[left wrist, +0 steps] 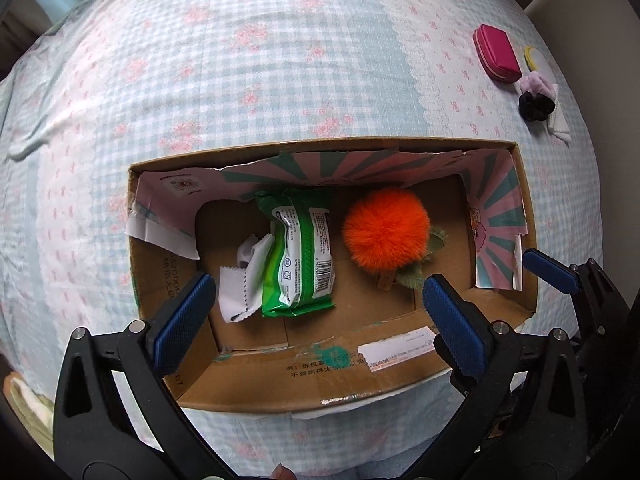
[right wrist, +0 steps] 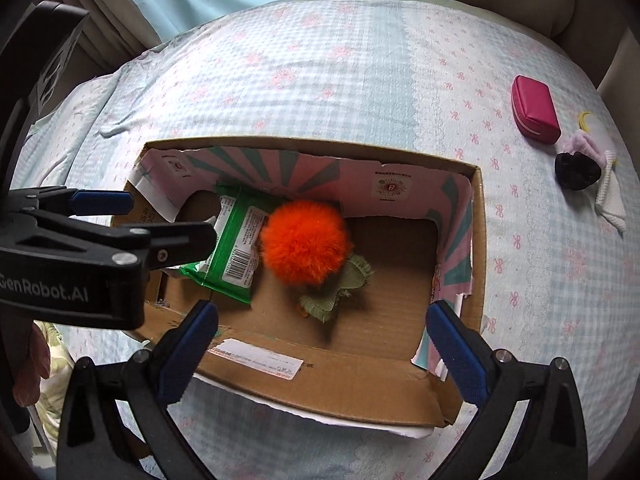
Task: Organize soft objects
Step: 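Open both tools to drop the wipe pack and pompom into the box, then move both tools back toward the remaining items on the bed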
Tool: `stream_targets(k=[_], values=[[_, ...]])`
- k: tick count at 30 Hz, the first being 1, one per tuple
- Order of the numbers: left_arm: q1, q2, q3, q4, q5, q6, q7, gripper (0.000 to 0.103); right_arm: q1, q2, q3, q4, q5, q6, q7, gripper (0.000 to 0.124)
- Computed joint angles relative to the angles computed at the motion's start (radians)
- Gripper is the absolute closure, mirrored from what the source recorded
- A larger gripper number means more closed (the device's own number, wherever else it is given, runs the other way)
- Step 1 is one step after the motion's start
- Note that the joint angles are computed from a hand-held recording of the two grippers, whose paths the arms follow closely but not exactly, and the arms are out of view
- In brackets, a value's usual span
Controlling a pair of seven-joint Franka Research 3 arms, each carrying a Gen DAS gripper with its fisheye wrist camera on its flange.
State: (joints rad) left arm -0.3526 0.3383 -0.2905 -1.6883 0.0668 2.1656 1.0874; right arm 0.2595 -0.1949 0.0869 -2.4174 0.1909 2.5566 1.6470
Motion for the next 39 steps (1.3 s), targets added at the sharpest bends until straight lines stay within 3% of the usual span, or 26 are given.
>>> stream_targets(k=[6,12,25,33,39], values=[[0.003,-0.105,0.0,-0.067,-0.006,0.017,-0.029,0.0,-0.013,-0.082,0.013,-0.002,-0.037,-0.044,0.046,0.021],[-0.001,-0.211,0.0,-0.101,0.005,0.022,-0.05,0.0,-0.041,-0.179,0.031,0.034,-0.09,-0.153,0.12,0.021],[-0.009,-0.435,0.0,-0.19,0.115,0.111,-0.176,0.0,-0.208,-0.444,0.107,0.055,-0.303,-0.232,0.43,0.021],[-0.025,-0.407,-0.022,-0.118,0.154,0.124,-0.227,0.0,-0.242,-0.496,0.056,0.04,-0.296,-0.206,0.417,0.021],[-0.076,-0.293,-0.049,0.042,0.267,0.065,-0.342,0.0,-0.26,-0.507,-0.039,0.009,-0.235,-0.153,0.281,0.021]])
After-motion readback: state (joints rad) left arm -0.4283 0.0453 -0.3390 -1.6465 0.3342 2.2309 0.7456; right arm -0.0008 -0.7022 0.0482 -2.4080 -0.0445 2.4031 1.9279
